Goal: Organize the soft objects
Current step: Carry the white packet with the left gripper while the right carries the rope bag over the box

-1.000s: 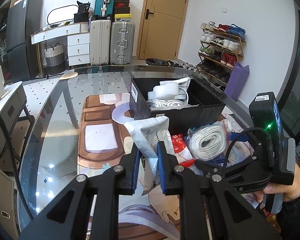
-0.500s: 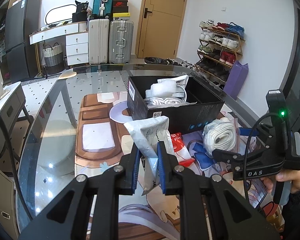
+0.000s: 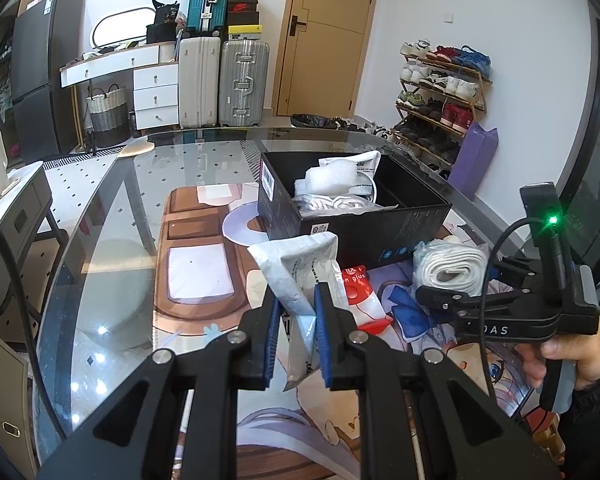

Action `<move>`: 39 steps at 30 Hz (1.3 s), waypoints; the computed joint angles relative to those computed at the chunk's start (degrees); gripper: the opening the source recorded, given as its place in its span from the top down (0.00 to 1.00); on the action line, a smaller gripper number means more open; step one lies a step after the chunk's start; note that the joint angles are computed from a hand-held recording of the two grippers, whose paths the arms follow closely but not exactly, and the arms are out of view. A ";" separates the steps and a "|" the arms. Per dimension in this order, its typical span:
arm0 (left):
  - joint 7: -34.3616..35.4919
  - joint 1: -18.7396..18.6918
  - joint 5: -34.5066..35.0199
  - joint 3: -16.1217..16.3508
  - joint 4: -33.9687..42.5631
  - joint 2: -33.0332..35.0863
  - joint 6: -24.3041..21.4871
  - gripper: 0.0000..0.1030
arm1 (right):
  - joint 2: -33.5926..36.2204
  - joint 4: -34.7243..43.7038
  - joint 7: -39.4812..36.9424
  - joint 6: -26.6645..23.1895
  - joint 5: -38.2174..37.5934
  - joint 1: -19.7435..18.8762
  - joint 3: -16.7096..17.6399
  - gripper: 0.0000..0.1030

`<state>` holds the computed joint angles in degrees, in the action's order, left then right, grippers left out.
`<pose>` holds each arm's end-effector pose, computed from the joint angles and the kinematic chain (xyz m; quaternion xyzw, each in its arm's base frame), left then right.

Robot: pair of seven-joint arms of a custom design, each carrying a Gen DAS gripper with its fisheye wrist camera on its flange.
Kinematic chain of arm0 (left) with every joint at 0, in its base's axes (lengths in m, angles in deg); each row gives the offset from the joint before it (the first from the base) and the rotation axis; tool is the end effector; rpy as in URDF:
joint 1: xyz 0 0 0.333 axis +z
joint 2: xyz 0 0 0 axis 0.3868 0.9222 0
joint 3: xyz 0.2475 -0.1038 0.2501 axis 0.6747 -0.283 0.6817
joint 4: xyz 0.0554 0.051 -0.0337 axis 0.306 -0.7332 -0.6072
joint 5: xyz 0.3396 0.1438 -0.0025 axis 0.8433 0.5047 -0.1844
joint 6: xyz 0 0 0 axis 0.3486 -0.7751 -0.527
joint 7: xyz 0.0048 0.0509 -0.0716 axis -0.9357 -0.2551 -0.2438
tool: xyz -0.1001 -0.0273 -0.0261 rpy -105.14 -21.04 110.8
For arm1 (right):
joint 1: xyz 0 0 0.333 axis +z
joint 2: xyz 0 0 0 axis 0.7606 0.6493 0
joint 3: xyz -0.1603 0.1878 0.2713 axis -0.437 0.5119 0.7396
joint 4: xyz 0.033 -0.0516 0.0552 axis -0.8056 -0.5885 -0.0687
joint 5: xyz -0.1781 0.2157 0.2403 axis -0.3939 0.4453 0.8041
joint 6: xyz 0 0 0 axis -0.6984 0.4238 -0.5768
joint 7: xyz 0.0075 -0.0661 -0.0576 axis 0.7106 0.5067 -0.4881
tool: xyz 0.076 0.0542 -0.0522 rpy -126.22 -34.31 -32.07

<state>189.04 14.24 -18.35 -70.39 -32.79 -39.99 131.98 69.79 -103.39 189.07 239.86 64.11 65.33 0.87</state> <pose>0.5889 -0.2154 0.6202 -0.4991 0.7506 -0.3999 0.1661 0.6691 0.1447 0.3895 -0.7048 0.6223 -0.2210 0.2594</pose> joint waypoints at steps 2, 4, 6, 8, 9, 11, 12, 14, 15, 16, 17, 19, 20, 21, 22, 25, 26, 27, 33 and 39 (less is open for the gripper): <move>0.42 0.01 -0.34 -0.13 -0.07 -0.12 0.01 0.86 | -0.38 -0.57 -0.01 0.34 -0.62 0.78 -0.95 0.42; 0.92 0.04 -0.81 -0.22 -0.07 -0.25 0.04 0.86 | -1.19 -1.67 -0.24 0.92 -1.12 1.05 -1.13 0.48; 1.46 0.08 -1.21 -0.21 -0.02 -0.38 0.05 0.86 | -2.08 -2.98 -1.11 1.84 -0.81 0.02 0.14 0.56; 1.98 0.07 -1.76 -0.24 -0.13 -0.60 0.21 0.86 | -3.00 -4.50 -2.66 3.45 -0.39 -1.60 2.01 0.66; 2.16 0.05 -1.93 -0.21 -0.16 -0.67 0.26 0.86 | -3.42 -5.19 -3.37 4.10 -0.10 -2.21 2.79 0.73; 2.86 0.07 -2.56 -0.24 -0.40 -0.89 0.51 0.86 | -4.23 -6.55 -4.78 5.58 0.44 -3.18 4.03 0.82; 3.06 0.03 -2.75 -0.21 -0.46 -0.94 0.62 0.86 | -4.75 -7.31 -5.02 6.12 0.56 -2.60 3.56 0.83; 3.43 0.00 -3.23 -0.17 -0.53 -1.09 0.73 0.86 | -5.61 -8.67 -6.24 7.46 1.13 -3.71 4.98 0.84; 3.48 -0.05 -3.30 -0.12 -0.51 -1.09 0.76 0.86 | -6.01 -9.25 -6.93 7.92 1.52 -4.76 6.23 0.84; 3.68 -0.05 -3.57 -0.14 -0.52 -1.15 0.75 0.86 | -6.40 -9.76 -7.62 8.31 1.87 -5.82 7.44 0.84; 3.93 -0.05 -3.97 -0.19 -0.46 -1.18 0.66 0.86 | -6.86 -10.42 -8.25 8.96 2.19 -6.73 8.48 0.84; 4.38 -0.12 -4.72 -0.27 -0.38 -1.27 0.60 0.86 | -7.94 -11.80 -9.43 10.05 2.93 -10.09 12.24 0.84; 4.47 -0.20 -4.81 -0.26 -0.37 -1.33 0.69 0.86 | -8.29 -12.30 -9.99 10.55 3.19 -12.13 14.39 0.84; 4.39 -0.36 -4.65 -0.22 -0.42 -1.41 0.91 0.86 | -8.45 -12.57 -10.45 11.04 3.31 -13.82 16.06 0.84; 4.55 -0.47 -4.75 -0.27 -0.53 -1.55 1.16 0.86 | -8.73 -13.14 -10.87 11.84 3.32 -16.94 19.34 0.84; 4.77 -0.79 -4.82 -0.27 -0.65 -1.83 1.77 0.86 | -9.06 -14.21 -10.76 13.59 2.01 -24.38 26.85 0.84; 4.68 -0.91 -4.71 -0.25 -0.59 -1.90 1.93 0.86 | -8.95 -14.25 -10.37 13.87 1.06 -26.72 29.10 0.84; 4.70 -1.00 -4.74 -0.25 -0.56 -1.97 2.07 0.86 | -8.65 -14.23 -9.96 14.29 -0.18 -29.44 31.72 0.84; 3.73 -1.43 -4.28 -0.13 0.90 -1.59 3.41 0.86 | -8.77 -13.51 -6.57 15.35 -6.19 -34.86 36.23 0.84; -1.85 -1.70 1.41 0.37 5.22 1.09 4.38 0.86 | -8.43 -10.63 -3.97 15.50 -9.89 -34.39 35.30 0.84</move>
<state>187.20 12.55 -16.94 -70.02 -27.57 -38.91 136.36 61.35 -114.02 185.09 255.36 54.22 30.94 36.17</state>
